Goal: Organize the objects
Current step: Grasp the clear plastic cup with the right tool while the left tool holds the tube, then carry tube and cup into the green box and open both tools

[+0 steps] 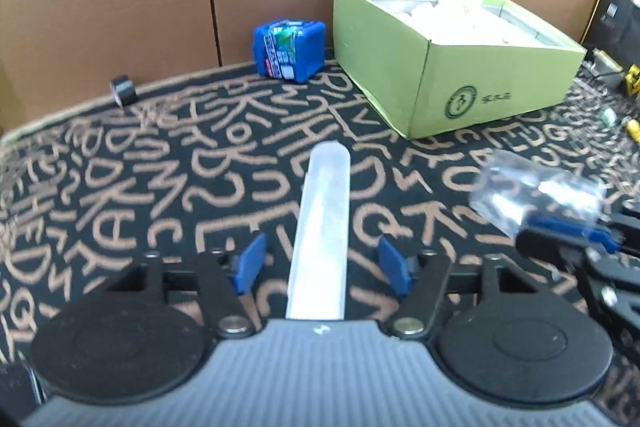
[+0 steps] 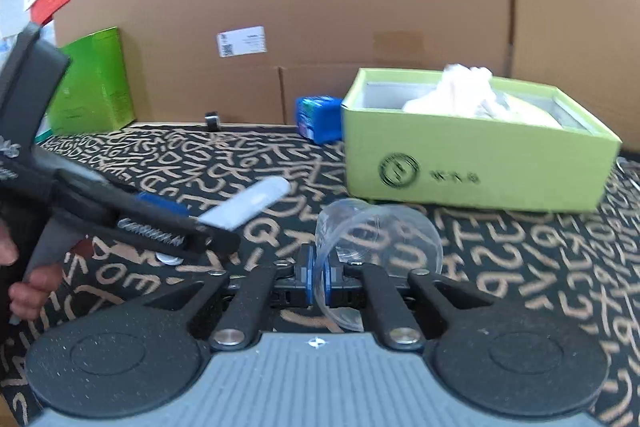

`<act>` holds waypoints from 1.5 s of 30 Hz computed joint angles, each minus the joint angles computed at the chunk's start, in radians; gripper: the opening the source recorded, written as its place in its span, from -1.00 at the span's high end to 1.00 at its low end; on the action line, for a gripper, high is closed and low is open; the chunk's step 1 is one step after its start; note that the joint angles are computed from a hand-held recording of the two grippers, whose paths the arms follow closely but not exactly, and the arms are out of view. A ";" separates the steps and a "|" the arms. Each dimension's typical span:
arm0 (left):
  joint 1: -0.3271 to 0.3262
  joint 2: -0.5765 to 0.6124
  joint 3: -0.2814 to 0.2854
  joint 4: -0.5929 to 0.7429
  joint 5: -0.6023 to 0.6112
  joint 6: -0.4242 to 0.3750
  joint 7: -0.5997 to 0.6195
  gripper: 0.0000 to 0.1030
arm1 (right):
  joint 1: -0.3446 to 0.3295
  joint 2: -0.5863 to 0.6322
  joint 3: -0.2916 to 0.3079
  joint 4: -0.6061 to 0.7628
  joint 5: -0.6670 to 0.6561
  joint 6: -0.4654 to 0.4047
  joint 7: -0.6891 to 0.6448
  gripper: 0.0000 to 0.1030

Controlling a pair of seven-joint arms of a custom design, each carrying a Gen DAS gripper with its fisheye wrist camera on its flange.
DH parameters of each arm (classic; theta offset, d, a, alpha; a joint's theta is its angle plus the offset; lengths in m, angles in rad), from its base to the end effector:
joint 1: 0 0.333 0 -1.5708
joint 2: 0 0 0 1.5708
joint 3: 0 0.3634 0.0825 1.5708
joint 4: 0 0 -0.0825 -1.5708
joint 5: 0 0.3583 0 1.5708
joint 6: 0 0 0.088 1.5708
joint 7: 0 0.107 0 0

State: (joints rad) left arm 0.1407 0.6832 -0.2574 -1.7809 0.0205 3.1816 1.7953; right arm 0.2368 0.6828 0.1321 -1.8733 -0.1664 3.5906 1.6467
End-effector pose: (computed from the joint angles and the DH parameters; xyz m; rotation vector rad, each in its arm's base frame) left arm 0.7176 -0.0469 0.3247 -1.5798 2.0211 -0.7901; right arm 0.6489 0.2512 0.3346 -1.8043 1.1866 -0.6141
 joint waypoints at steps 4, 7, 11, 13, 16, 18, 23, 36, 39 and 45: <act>-0.048 0.015 0.040 0.037 0.001 -0.019 -0.017 0.02 | 0.014 0.007 -0.015 0.013 0.012 -0.031 -0.013 0.58; -0.061 0.017 0.053 0.039 0.002 -0.013 -0.025 0.00 | 0.013 0.017 -0.012 0.022 0.023 -0.035 -0.013 0.43; -0.046 0.019 0.037 0.042 0.006 -0.019 -0.020 0.07 | 0.013 0.028 -0.008 0.033 0.036 -0.037 -0.008 0.44; -0.029 0.018 0.015 0.038 0.007 -0.020 -0.010 0.20 | 0.002 0.036 0.004 0.041 0.028 -0.037 -0.004 0.46; -0.024 0.017 0.005 0.033 0.009 -0.016 0.000 0.42 | -0.025 0.038 0.032 0.038 0.001 -0.039 0.006 0.79; -0.027 0.015 0.006 0.028 0.009 -0.014 0.003 0.47 | -0.024 0.035 0.030 0.032 -0.001 -0.028 0.009 0.82; -0.029 0.015 0.007 0.028 0.003 -0.017 -0.001 0.48 | -0.020 0.025 0.024 0.014 -0.004 0.004 0.023 0.82; 0.275 0.020 -0.398 0.024 0.002 0.049 0.072 0.48 | -0.021 -0.014 -0.014 -0.017 -0.010 0.124 0.039 0.82; 0.246 0.046 -0.411 0.104 0.004 0.035 0.058 0.48 | -0.013 -0.014 -0.037 0.002 0.008 0.139 0.032 0.82; 0.012 0.131 -0.227 0.389 -0.051 -0.071 0.005 0.48 | 0.025 0.006 -0.103 0.074 0.096 0.156 -0.031 0.82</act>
State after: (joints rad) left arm 0.1526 0.8144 -0.4846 -1.3921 -0.0302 3.1107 1.8005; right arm 0.2618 0.6892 0.0293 -1.7992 -0.0707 3.7466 1.6157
